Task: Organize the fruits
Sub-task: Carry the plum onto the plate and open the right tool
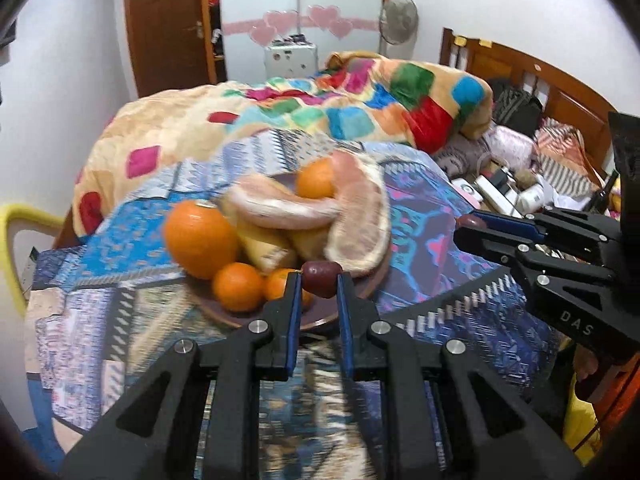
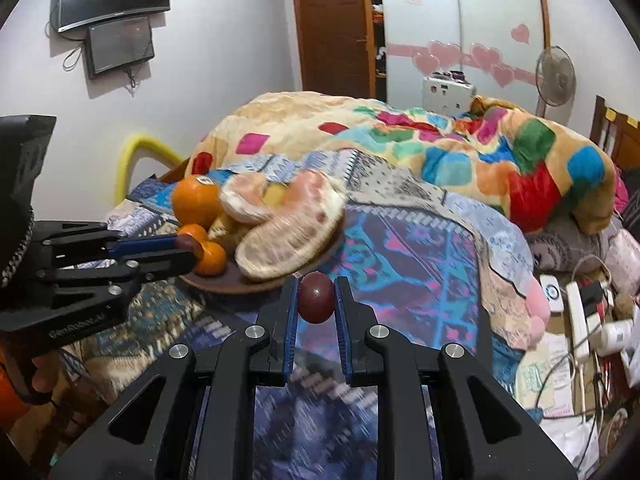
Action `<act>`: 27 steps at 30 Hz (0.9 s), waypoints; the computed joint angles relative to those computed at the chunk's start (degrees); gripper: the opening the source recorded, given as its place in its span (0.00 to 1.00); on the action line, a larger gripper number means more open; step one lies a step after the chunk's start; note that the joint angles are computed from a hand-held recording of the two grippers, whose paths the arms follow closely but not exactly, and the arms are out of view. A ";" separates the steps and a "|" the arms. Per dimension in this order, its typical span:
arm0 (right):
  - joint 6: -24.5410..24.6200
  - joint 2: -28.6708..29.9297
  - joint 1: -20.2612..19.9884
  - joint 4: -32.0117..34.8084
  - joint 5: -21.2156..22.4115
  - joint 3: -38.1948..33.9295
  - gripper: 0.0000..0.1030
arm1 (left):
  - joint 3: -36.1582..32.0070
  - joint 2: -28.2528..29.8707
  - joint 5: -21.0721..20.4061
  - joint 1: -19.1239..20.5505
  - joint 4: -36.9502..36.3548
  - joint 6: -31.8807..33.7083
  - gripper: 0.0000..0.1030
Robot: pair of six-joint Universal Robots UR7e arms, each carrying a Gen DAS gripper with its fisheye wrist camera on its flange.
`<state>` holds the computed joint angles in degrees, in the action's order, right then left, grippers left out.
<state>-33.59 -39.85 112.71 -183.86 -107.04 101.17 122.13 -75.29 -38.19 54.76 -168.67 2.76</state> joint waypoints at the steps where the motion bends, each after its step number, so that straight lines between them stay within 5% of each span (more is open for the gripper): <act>1: -0.04 0.52 0.22 0.24 0.24 -0.67 0.16 | -0.01 -0.73 0.13 0.25 -0.05 0.20 0.16; 16: -0.24 8.56 2.26 8.98 1.96 -10.74 0.16 | -1.53 -2.02 -2.00 4.93 -0.48 2.96 0.16; 27: -2.48 10.61 2.52 9.42 1.44 -12.90 0.16 | -4.59 0.69 -5.51 6.38 -3.38 7.30 0.16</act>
